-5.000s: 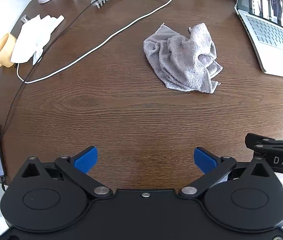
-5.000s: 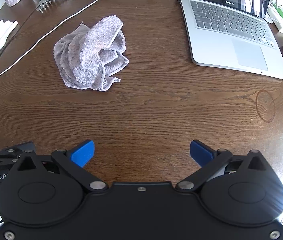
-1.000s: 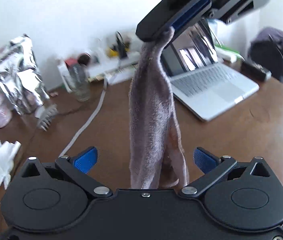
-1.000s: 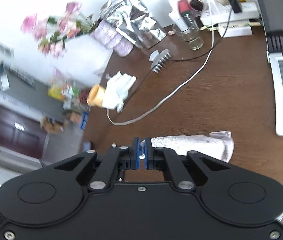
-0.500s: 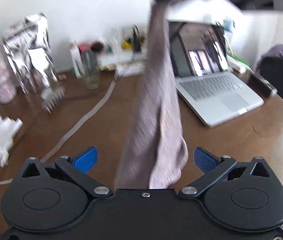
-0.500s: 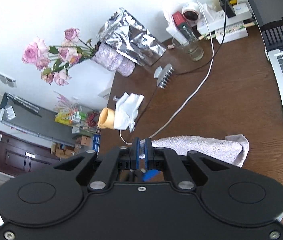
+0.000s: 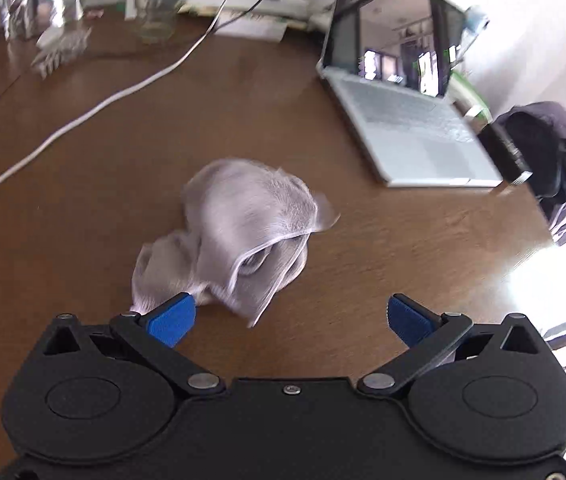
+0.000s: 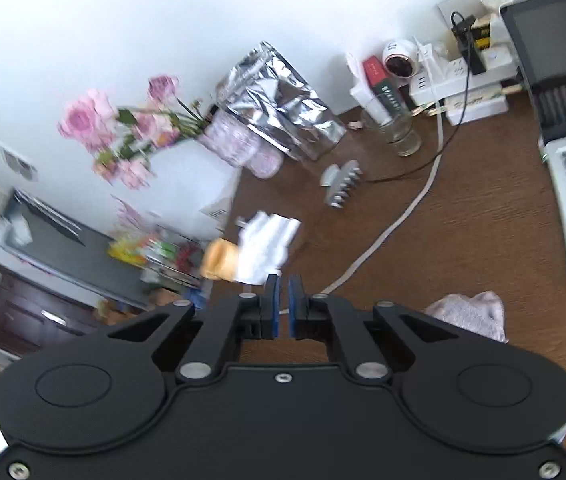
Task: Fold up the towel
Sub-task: 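Lower the towel and grasp another corner with the left gripper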
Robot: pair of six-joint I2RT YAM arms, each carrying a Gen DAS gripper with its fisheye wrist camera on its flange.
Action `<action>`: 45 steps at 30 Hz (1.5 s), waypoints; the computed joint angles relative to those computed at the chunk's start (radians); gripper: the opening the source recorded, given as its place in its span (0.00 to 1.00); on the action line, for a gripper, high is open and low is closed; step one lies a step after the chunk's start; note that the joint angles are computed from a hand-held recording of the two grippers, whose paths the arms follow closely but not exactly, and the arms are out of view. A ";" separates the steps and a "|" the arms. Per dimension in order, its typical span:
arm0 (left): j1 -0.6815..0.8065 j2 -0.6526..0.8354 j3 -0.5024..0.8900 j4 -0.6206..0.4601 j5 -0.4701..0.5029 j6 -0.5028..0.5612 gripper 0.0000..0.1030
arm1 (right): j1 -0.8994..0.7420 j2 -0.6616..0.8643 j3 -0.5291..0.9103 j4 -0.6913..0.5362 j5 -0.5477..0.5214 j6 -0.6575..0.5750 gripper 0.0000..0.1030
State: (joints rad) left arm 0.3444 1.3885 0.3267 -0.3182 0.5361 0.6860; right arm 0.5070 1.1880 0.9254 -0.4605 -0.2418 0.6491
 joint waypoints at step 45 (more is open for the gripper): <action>0.016 0.533 0.312 0.015 -0.147 1.131 0.69 | 0.012 0.667 -0.375 0.635 0.217 -1.623 0.36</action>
State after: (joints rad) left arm 0.3608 1.9213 0.6389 -0.3033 0.3889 1.8170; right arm 0.5189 1.8553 0.5505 0.1749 -0.0245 -0.9735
